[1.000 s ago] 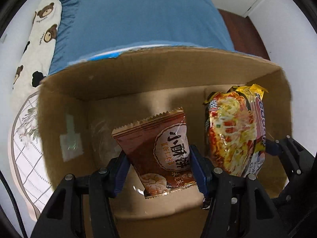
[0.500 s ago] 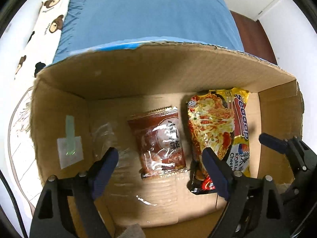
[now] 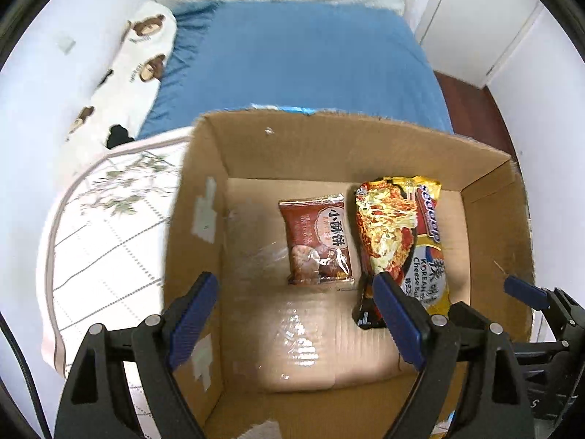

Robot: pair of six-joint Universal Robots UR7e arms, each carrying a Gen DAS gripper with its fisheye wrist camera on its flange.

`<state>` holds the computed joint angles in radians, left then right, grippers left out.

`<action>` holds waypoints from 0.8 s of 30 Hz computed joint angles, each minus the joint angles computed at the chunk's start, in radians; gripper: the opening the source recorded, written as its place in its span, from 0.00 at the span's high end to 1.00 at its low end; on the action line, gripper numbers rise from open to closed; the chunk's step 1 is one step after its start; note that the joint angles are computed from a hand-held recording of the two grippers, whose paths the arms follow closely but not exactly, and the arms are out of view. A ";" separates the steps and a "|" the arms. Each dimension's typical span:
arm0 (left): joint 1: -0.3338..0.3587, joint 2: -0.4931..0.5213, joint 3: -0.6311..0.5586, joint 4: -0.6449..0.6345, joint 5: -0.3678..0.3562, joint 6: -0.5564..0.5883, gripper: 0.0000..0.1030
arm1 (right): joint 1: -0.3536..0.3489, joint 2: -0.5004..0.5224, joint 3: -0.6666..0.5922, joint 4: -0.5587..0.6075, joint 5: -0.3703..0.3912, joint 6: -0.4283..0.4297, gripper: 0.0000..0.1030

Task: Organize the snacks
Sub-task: 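Carry both packets into the cardboard box and open both grippers, then withdraw both grippers from the box back toward the snacks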

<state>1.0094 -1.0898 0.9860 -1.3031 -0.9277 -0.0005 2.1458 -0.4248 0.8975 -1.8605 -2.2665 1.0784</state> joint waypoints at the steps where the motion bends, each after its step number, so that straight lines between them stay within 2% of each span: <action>1: 0.001 -0.008 0.001 -0.015 0.003 0.013 0.16 | 0.012 0.020 -0.033 0.000 -0.037 -0.015 0.03; 4: -0.013 -0.048 0.027 -0.049 0.008 0.032 0.16 | 0.045 0.090 -0.159 0.128 -0.075 0.061 0.03; 10: -0.031 -0.119 0.070 -0.098 0.004 0.069 0.16 | 0.112 0.070 -0.150 0.174 -0.137 0.131 0.03; 17: -0.057 -0.189 0.112 -0.102 -0.010 0.059 0.16 | 0.172 0.050 -0.128 0.163 -0.165 0.188 0.03; 22: -0.068 -0.262 0.183 -0.091 0.004 0.048 0.16 | 0.203 0.023 -0.066 0.116 -0.152 0.223 0.03; 24: -0.062 -0.300 0.222 -0.049 0.012 0.018 0.16 | 0.213 0.007 -0.024 0.099 -0.134 0.239 0.03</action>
<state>0.9479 -1.3898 1.2082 -1.3526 -0.9160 0.0173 2.3587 -0.4174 0.8734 -1.7613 -2.4005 1.3177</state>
